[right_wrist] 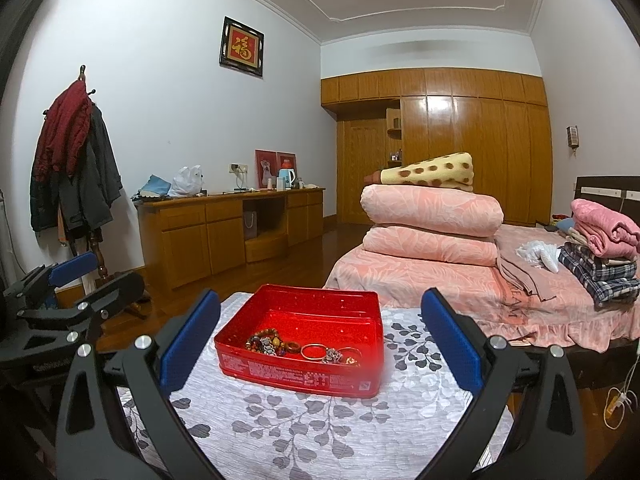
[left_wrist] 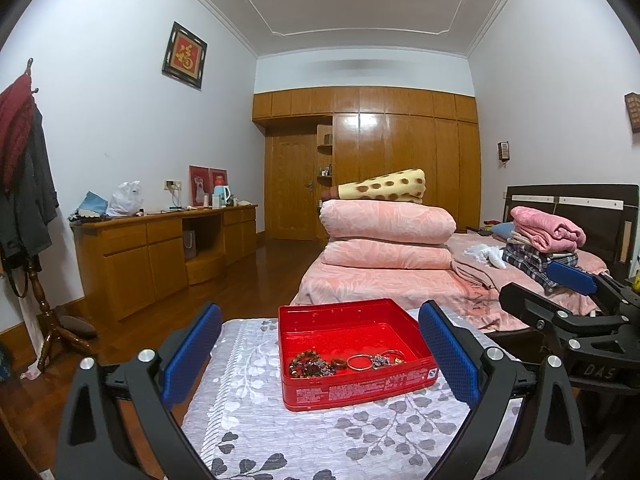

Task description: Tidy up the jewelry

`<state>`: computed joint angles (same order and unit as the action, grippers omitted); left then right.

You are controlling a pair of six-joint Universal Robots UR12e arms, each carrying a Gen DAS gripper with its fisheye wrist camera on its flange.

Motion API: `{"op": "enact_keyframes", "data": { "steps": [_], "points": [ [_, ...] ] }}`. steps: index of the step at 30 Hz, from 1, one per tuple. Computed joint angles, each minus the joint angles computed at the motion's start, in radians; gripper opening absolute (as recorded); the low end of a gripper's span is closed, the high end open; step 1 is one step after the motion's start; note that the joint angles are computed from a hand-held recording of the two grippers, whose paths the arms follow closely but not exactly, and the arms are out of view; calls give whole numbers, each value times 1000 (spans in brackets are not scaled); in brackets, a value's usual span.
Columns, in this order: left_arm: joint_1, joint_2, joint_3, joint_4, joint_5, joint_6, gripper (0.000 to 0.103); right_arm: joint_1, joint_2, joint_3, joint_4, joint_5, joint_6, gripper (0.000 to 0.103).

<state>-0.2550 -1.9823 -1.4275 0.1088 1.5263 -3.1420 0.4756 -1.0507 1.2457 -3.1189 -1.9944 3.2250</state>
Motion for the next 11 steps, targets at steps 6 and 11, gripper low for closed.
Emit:
{"op": "enact_keyframes", "data": {
  "steps": [6, 11],
  "points": [
    [1, 1, 0, -5, -1, -3, 97, 1, 2, -3, 3, -2, 1, 97],
    [0, 2, -1, -9, 2, -2, 97, 0, 2, -2, 3, -2, 2, 97]
  ]
}}
